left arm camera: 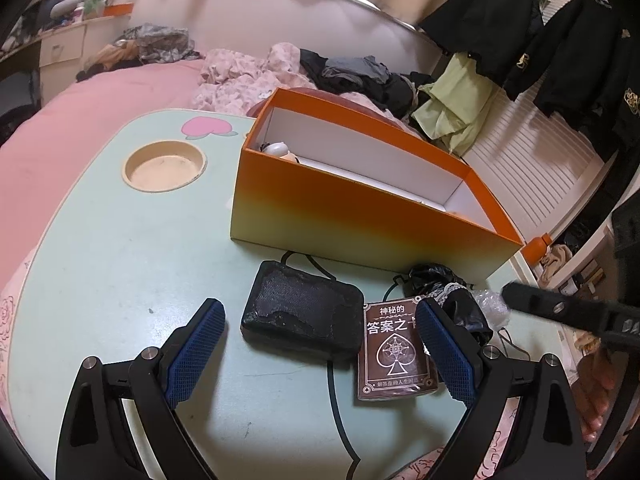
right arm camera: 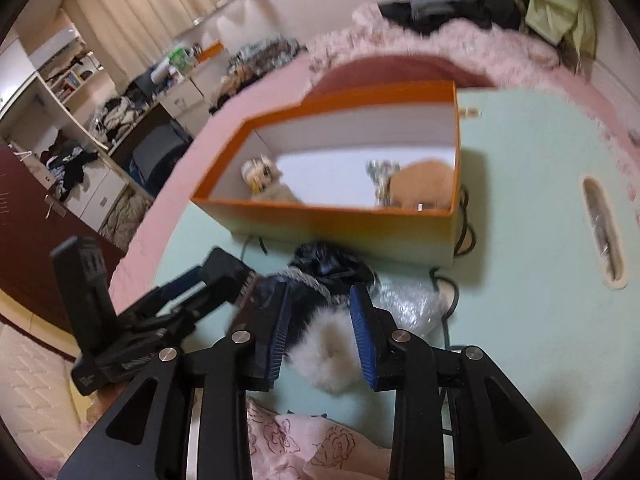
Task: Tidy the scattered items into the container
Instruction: 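Grasp the white fluffy pompom with the right tool and set it on table, then grasp the brown fur pompom with the left tool and set it on table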
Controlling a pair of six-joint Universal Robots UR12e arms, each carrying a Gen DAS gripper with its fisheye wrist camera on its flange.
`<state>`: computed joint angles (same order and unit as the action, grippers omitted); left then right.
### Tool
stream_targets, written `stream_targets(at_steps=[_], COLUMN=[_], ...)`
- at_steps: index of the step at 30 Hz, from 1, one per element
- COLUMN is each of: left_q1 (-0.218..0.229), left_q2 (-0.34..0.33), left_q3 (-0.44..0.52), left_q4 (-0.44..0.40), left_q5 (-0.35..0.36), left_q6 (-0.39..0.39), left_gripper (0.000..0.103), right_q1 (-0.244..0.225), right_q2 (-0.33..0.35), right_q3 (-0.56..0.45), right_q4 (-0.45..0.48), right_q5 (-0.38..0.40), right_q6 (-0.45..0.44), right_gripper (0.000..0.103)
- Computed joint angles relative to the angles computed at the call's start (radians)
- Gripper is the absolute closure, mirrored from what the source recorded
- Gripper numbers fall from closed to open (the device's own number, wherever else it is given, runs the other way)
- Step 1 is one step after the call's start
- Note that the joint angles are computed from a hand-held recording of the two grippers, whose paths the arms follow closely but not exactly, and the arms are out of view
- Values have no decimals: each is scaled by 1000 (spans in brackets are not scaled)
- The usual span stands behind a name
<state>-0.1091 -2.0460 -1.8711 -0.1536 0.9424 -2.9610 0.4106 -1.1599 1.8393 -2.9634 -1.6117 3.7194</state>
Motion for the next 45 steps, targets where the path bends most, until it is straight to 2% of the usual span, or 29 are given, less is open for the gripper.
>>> stream_targets(at_steps=[4,8,12,16,19,21,23,24,26,28,31,33,34,36,38,41,43,45], left_q1=[-1,-12,-18,-35,-41,-55,-70,-76,-85,-101,-127,-136,-140,-143,-157,-179,-189,-202], left_q2=[2,7,18,30,26,14,-3,-13,-31,-45,-58,-70,-77,-88,-96,-105,-111,-116], left_q3=[-5,-7,22,71,134,190,247,283,341,376,388,401,411,426,436,447,458,456], left_q4=[31,94,60,-2,-91,-160,-248,-333,-489,-580,-604,-625,-643,-676,-680,-692,-703,-680], left_q5=[11,67,73,128,122,170,218,223,215,247,323,351,361,367,415,490,524,575], left_q6=[-8,-19,20,66,77,82,108,130,168,210,243,238,231,222,233,257,272,294], left_gripper=[7,7,7,7,7,8,18,23,56,65,65,61,55,50,41,34,33,33], right_q1=[24,65,79,86,83,76,70,68,70,74,75,74,75,75,74,70,68,67], right_q2=[-10,-1,13,12,12,12,14,14,13,12,14,13,14,13,12,11,11,11], right_q3=[17,23,28,36,39,40,42,44,46,48,47,47,47,48,49,51,51,50], right_q4=[-49,-49,-70,-114,-129,-124,-122,-123,-122,-130,-135,-133,-135,-137,-136,-135,-134,-130], right_q5=[-95,-263,-280,-303,-295,-271,-249,-244,-245,-251,-247,-239,-239,-239,-235,-225,-222,-218], right_q6=[6,90,114,100,102,114,127,132,138,138,128,117,114,112,114,120,122,122], right_gripper=[71,71,71,71,71,71,71,71,71,71,71,71,71,71,71,71,71,71])
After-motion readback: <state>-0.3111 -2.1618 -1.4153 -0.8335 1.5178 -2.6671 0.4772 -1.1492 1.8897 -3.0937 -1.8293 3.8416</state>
